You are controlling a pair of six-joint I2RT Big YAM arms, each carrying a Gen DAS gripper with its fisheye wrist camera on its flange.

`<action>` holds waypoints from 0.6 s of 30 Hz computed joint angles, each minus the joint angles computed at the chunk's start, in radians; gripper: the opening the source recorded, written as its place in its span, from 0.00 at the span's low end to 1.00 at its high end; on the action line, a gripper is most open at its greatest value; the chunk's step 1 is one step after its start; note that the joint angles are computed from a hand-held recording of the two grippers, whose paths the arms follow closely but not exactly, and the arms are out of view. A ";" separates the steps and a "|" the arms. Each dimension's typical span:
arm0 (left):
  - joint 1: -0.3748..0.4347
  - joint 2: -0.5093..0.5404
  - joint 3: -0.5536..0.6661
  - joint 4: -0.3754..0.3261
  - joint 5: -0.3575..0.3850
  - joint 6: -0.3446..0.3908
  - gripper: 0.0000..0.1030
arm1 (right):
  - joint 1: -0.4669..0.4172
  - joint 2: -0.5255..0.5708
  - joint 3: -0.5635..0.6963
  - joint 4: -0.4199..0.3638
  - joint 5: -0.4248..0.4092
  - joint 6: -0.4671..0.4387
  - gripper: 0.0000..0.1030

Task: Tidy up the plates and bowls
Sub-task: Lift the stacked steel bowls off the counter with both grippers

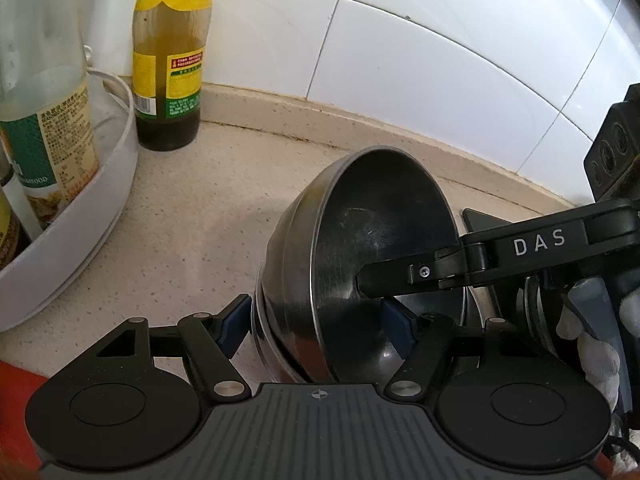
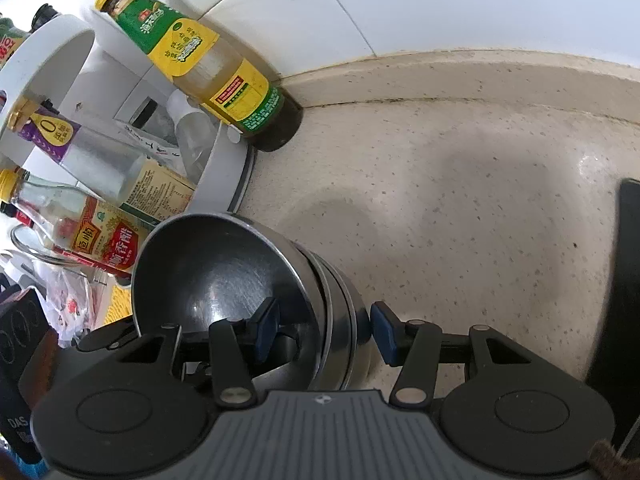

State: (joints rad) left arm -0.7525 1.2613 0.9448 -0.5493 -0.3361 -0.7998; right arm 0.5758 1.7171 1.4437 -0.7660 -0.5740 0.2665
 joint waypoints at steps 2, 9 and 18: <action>0.002 -0.008 -0.003 0.004 0.003 -0.005 0.73 | -0.002 -0.006 -0.004 -0.002 0.004 0.011 0.45; -0.029 -0.015 0.039 -0.059 -0.091 0.035 0.72 | 0.004 -0.052 -0.016 0.018 0.018 0.011 0.45; 0.033 -0.014 0.012 -0.031 0.028 -0.010 0.66 | 0.006 -0.040 -0.020 0.037 0.059 0.038 0.42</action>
State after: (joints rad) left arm -0.7199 1.2475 0.9569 -0.5801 -0.3079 -0.8099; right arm 0.5818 1.6770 1.4237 -0.7287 -0.5147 0.3044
